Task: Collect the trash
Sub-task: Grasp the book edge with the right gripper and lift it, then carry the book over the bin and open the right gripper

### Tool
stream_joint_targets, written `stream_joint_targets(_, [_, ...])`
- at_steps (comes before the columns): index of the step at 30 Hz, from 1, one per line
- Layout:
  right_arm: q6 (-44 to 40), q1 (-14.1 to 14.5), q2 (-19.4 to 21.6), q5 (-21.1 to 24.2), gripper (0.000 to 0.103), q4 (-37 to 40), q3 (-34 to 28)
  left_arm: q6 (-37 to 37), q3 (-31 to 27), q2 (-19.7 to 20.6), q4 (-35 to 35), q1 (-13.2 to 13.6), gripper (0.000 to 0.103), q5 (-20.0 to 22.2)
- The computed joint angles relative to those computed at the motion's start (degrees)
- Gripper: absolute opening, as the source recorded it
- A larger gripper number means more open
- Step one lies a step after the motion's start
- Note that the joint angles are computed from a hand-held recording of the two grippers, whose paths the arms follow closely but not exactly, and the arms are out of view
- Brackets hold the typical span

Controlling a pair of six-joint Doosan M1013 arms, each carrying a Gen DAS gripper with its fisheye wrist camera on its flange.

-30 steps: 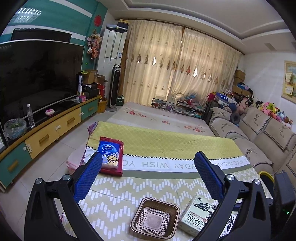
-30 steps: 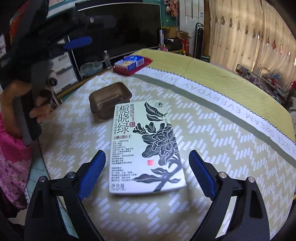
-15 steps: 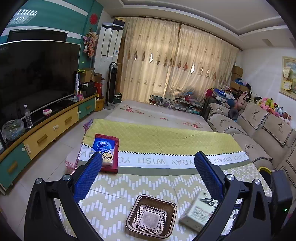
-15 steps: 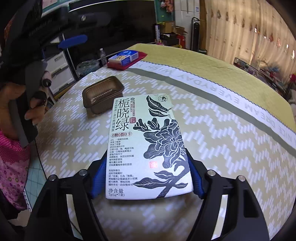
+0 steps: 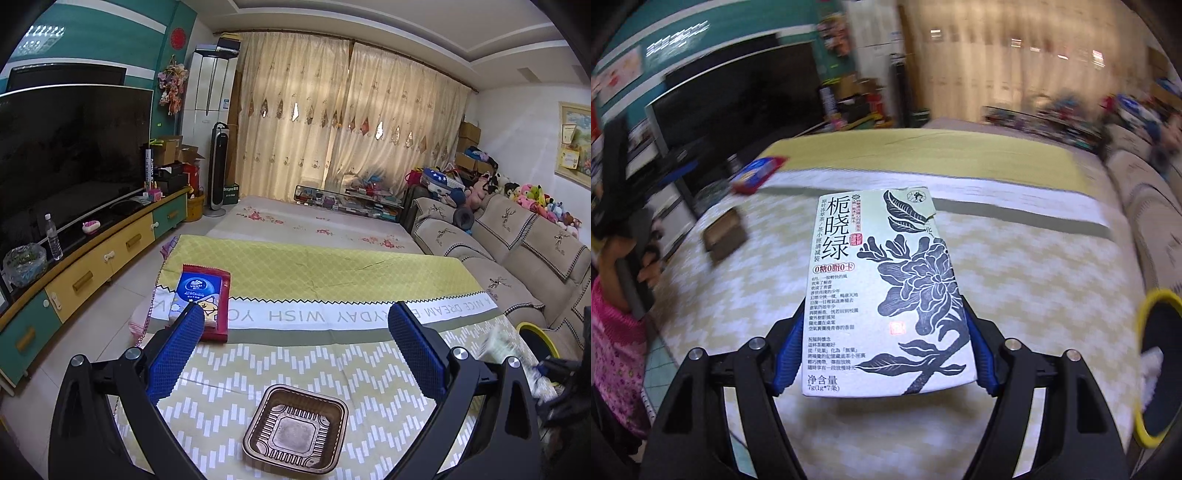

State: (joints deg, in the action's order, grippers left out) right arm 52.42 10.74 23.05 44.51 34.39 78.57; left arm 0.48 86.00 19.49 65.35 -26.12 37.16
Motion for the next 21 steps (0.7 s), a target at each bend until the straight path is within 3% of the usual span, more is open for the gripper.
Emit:
stream_joint_targets(9, [26.5,-7.4,-0.6,-8.7,0.07,-17.6,1.1,2.2,-0.9,0.7,-1.7,0.0,0.098,-0.2])
stream_joint_targets(15, [44.7,-10.8,1.2,-8.1,0.07,-32.2,0.1,3.9,-1.5,1.2,-2.9,0.1,0.098,-0.1])
stream_joint_targets(21, [57.4,-11.6,3.4,-7.3,0.072,-44.3,-1.0,4.9,-1.8,1.6,-3.7,0.1,0.098,-0.2])
